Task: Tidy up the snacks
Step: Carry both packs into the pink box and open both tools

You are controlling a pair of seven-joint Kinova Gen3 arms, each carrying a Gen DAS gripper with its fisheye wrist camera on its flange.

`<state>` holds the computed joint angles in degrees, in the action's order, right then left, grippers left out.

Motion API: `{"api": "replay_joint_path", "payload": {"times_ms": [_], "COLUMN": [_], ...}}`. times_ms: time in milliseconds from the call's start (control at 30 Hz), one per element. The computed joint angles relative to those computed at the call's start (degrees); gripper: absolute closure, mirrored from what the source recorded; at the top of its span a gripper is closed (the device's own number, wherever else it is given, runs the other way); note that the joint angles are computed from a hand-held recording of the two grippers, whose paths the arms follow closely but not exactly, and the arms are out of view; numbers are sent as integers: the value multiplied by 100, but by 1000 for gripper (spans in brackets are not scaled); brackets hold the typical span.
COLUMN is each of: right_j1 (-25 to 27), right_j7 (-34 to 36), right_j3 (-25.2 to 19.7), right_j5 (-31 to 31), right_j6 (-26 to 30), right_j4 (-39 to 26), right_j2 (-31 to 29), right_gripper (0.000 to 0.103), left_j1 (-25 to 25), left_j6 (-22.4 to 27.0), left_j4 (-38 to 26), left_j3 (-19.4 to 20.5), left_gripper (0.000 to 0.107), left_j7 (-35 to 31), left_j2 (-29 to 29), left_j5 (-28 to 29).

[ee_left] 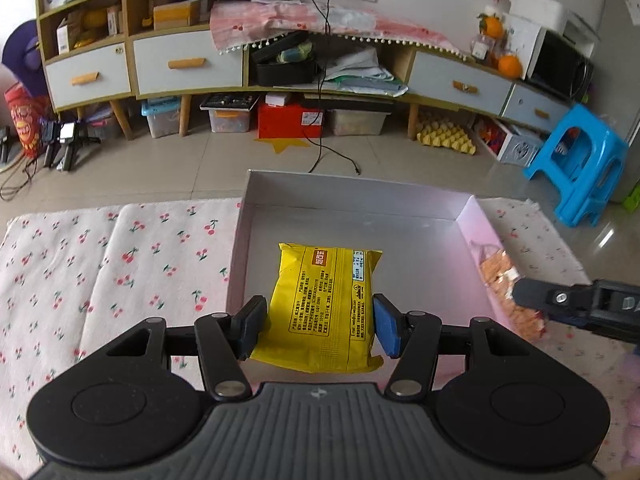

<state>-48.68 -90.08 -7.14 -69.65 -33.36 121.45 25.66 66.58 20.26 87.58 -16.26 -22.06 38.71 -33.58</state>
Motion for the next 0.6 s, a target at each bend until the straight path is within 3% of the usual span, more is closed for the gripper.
{"api": "replay_joint_path", "payload": {"times_ms": [300, 500, 600], "right_j1": [60, -6, 30], "right_j7": [-234, -209, -286], "right_j3": [46, 103, 102], "right_j5": [153, 181, 245], "right_j6": [38, 55, 130], "right_j4": [-54, -61, -45], "right_j2": [236, 236, 198], "right_gripper": [62, 60, 59], "left_j1": [229, 155, 251], "left_j6": [129, 297, 252], "left_j4": [-178, -267, -210], "left_j3": [-278, -144, -235], "left_gripper": [54, 53, 40], "left_j7": [242, 245, 400], "left_j2": [279, 331, 322], "left_j5": [-276, -337, -479]}}
